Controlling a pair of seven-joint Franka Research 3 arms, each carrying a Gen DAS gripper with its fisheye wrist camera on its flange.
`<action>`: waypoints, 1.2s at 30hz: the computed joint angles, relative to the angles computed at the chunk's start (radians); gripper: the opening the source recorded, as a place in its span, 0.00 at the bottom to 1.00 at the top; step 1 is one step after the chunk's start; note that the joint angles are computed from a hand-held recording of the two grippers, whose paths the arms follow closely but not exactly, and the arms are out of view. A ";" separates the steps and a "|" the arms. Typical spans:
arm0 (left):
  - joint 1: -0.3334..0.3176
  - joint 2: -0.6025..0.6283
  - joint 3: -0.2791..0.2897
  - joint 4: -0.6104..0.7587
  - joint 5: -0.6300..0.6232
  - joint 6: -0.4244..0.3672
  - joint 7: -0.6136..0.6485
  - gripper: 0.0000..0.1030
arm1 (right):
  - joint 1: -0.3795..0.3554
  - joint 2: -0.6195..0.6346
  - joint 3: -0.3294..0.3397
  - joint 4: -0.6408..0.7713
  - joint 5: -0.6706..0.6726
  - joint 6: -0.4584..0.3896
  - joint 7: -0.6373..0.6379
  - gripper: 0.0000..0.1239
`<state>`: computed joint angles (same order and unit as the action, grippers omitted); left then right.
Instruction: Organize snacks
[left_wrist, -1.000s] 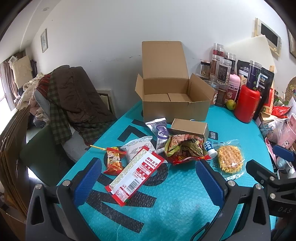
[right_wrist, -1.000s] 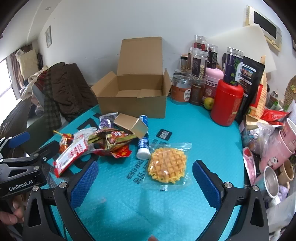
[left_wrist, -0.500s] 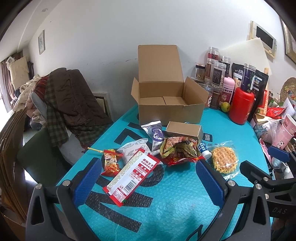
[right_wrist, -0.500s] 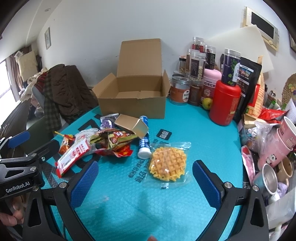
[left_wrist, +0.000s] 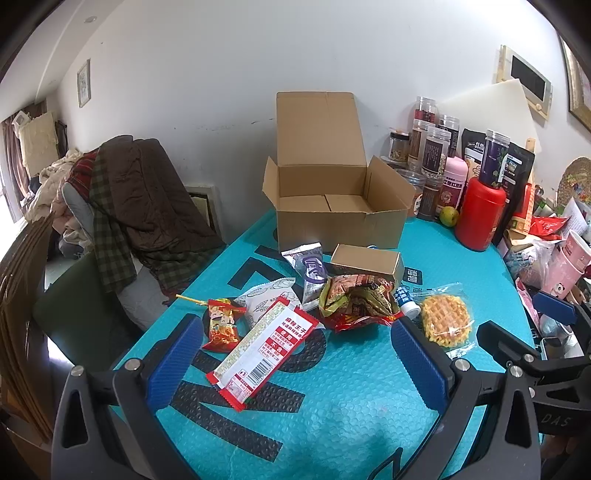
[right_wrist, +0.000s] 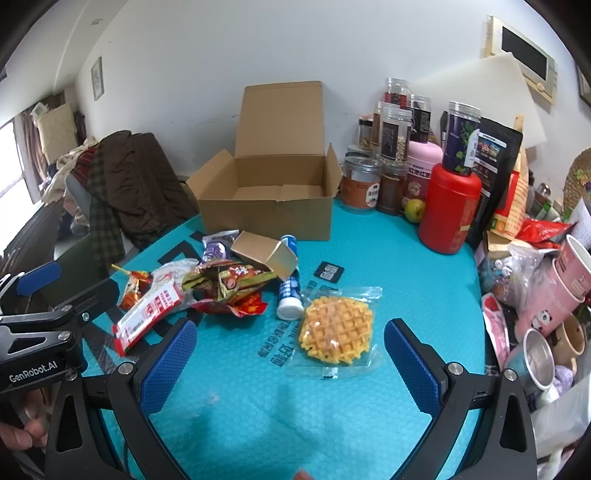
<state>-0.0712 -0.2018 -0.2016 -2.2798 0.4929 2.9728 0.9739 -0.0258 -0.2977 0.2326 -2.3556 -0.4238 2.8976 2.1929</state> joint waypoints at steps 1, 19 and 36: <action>-0.003 -0.003 0.003 -0.003 -0.004 0.003 0.004 1.00 | 0.000 0.000 0.000 0.000 -0.001 0.001 0.000 0.83; -0.021 -0.077 0.025 -0.084 -0.065 0.073 0.076 1.00 | -0.031 -0.085 0.051 -0.077 0.011 0.033 0.020 0.83; -0.196 -0.032 0.174 -0.075 -0.350 0.090 0.369 1.00 | -0.092 -0.066 0.102 -0.087 0.051 0.095 0.002 0.83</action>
<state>-0.2675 -0.2339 -0.0281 -2.3551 0.1431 3.0633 1.3432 -0.1176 -0.3637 0.3346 -2.4429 -0.3733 2.9930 2.1950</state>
